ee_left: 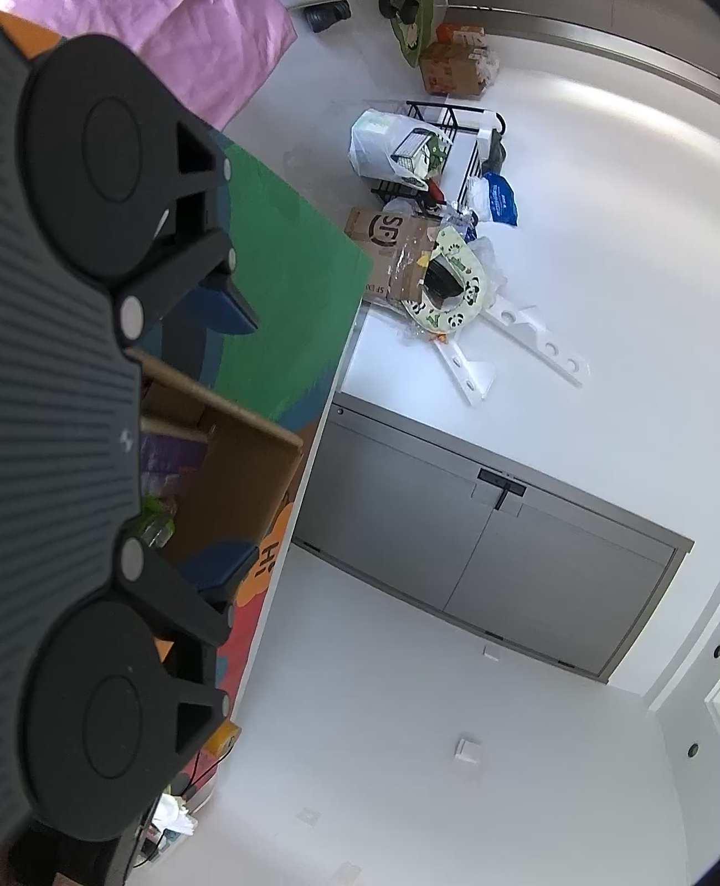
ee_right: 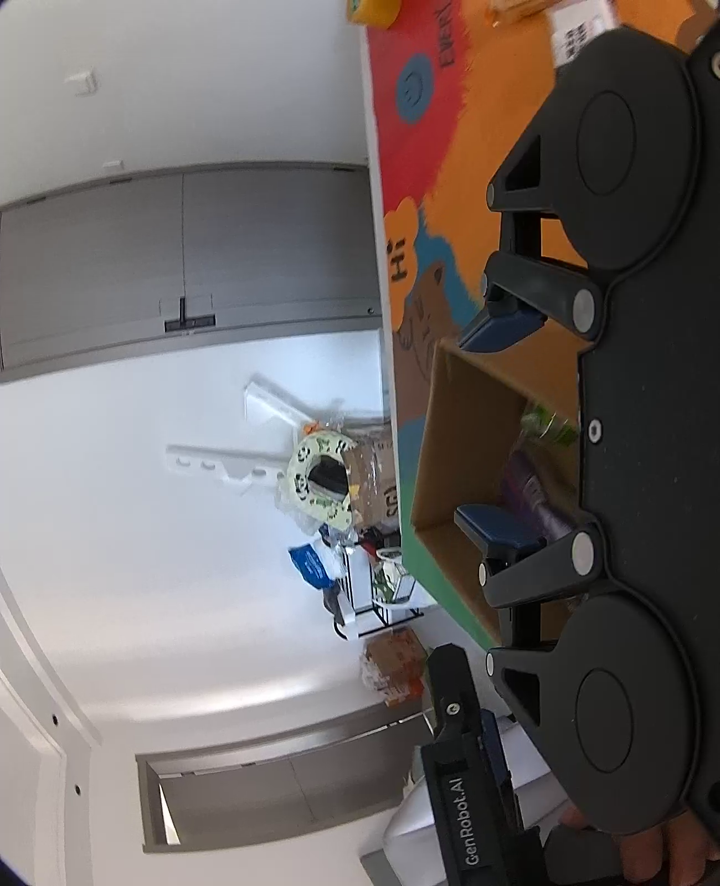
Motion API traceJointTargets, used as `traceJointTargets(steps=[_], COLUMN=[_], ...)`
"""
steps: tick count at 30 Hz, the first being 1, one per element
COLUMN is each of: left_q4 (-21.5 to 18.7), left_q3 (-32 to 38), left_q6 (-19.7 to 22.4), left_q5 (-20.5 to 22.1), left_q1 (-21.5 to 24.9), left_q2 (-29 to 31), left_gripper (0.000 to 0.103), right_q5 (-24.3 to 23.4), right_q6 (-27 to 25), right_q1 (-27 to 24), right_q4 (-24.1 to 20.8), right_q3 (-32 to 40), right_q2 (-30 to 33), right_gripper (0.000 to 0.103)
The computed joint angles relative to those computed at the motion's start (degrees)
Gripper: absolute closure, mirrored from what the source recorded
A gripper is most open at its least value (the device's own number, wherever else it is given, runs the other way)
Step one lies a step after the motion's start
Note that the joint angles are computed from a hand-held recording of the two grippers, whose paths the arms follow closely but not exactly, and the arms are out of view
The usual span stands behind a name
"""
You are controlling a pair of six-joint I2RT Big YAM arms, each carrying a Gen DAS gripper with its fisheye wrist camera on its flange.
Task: Organize snacks
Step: 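Lower both snacks into the cardboard box and open both grippers, then move both tools back over the remaining snacks on the table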
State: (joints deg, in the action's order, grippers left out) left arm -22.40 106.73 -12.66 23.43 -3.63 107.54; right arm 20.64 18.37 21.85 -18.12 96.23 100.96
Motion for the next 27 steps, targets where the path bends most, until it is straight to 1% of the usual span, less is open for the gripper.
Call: traceJointTargets(steps=[4,9,12,16,18,24,27], left_q4=[0.09,0.06,-0.10,-0.53,-0.52,-0.74,-1.20], left_q3=[-1.17,-2.83,-3.96,-5.11,-5.85,-7.29,-7.72], left_q6=[0.60,1.71,2.81,4.13,4.54,6.01,6.52], left_q5=[0.47,1.43,1.49,1.56,1.60,1.98,2.05], left_q1=[-0.56,-1.38,-2.14,-3.37,-4.06,-6.01,-7.03], left_q2=[-0.79,-1.93,-2.73,-3.62,-4.15,-5.07,-5.29], left_gripper=[0.020,0.018,0.016,0.015,0.015,0.015,0.014], right_q5=[1.24,3.27,3.65,4.04,4.00,4.66,5.14], right_q6=[1.74,3.69,4.97,7.09,7.94,9.35,9.80], right_q1=[-0.24,-0.53,-1.02,-1.85,-2.34,-3.57,-4.10], right_q4=[0.30,1.10,1.63,2.59,2.80,3.43,3.62], right_q3=[-3.09,-7.30,-9.48,-12.86,-14.28,-18.37,-20.13], right_q2=[-2.13,-5.09,-6.51,-8.52,-9.45,-12.34,-13.61], right_gripper=[0.041,0.037,0.036,0.031,0.031,0.026,0.023])
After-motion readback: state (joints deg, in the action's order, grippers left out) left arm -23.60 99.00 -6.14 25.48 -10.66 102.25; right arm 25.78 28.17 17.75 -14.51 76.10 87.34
